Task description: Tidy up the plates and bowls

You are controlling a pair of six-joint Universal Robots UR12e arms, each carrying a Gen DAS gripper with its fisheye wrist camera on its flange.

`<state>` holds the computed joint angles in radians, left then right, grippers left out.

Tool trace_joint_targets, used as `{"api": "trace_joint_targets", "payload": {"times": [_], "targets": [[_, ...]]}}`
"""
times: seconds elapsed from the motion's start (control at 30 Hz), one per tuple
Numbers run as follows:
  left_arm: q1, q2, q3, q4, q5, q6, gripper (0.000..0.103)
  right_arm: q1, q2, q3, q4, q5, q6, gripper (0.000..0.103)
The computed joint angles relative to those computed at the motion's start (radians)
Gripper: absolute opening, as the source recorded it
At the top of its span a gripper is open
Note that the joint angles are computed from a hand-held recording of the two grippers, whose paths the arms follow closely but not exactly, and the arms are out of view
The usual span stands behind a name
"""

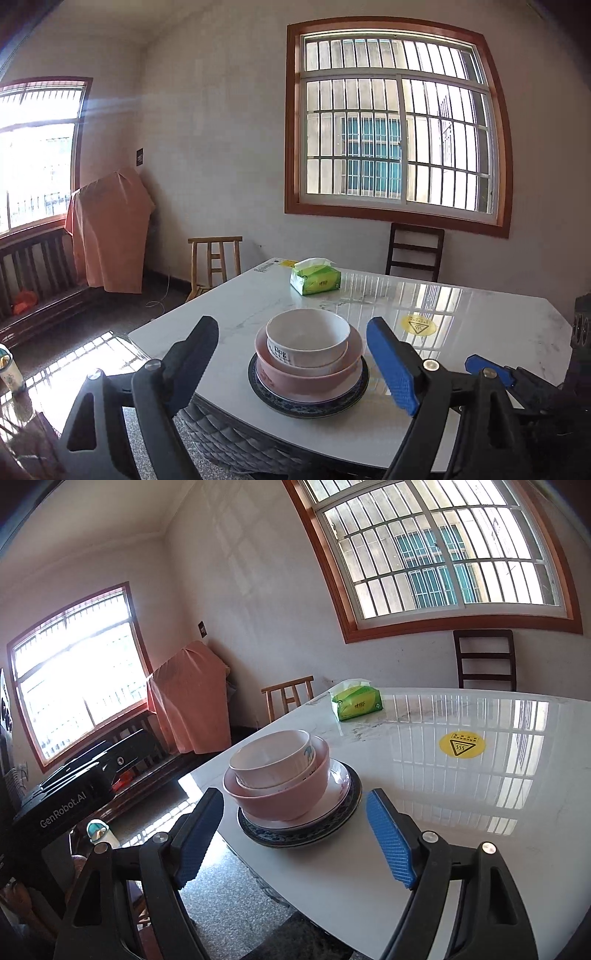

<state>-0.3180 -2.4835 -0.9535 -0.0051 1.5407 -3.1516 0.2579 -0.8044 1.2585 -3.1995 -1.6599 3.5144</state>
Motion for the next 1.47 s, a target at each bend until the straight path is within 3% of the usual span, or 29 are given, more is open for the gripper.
{"api": "trace_joint_targets", "payload": {"times": [0.13, 0.33, 0.47, 0.7, 0.97, 1.03, 1.17, 1.3, 1.47], "targets": [[-0.003, 0.017, -0.023, 0.049, -0.019, 0.009, 0.085, 0.001, -0.007, 0.015, -0.021, -0.008, 0.0, 0.078], [-0.001, 0.04, -0.031, 0.009, -0.088, 0.016, 0.087, 0.002, -0.016, 0.03, -0.053, -0.018, -0.001, 0.08], [-0.003, 0.044, -0.048, 0.04, -0.095, 0.031, 0.088, 0.001, -0.019, 0.036, -0.072, -0.02, 0.001, 0.081], [-0.006, 0.043, -0.041, -0.015, -0.094, 0.03, 0.103, 0.0, -0.024, 0.048, -0.071, -0.022, 0.004, 0.081], [-0.006, 0.015, 0.001, -0.129, -0.091, 0.02, 0.102, -0.007, -0.037, 0.08, -0.074, -0.03, 0.025, 0.082], [-0.007, 0.003, 0.02, -0.167, -0.081, 0.015, 0.102, -0.009, -0.039, 0.086, -0.064, -0.035, 0.025, 0.082], [-0.016, -0.031, 0.064, -0.208, 0.02, -0.001, 0.102, -0.015, -0.045, 0.1, -0.047, -0.046, 0.028, 0.088], [-0.015, -0.05, 0.093, -0.259, 0.048, -0.018, 0.102, -0.033, -0.058, 0.125, -0.015, -0.051, 0.063, 0.09], [-0.018, -0.057, 0.097, -0.257, 0.071, -0.006, 0.102, -0.076, -0.091, 0.158, 0.132, -0.127, 0.09, 0.095]]}}
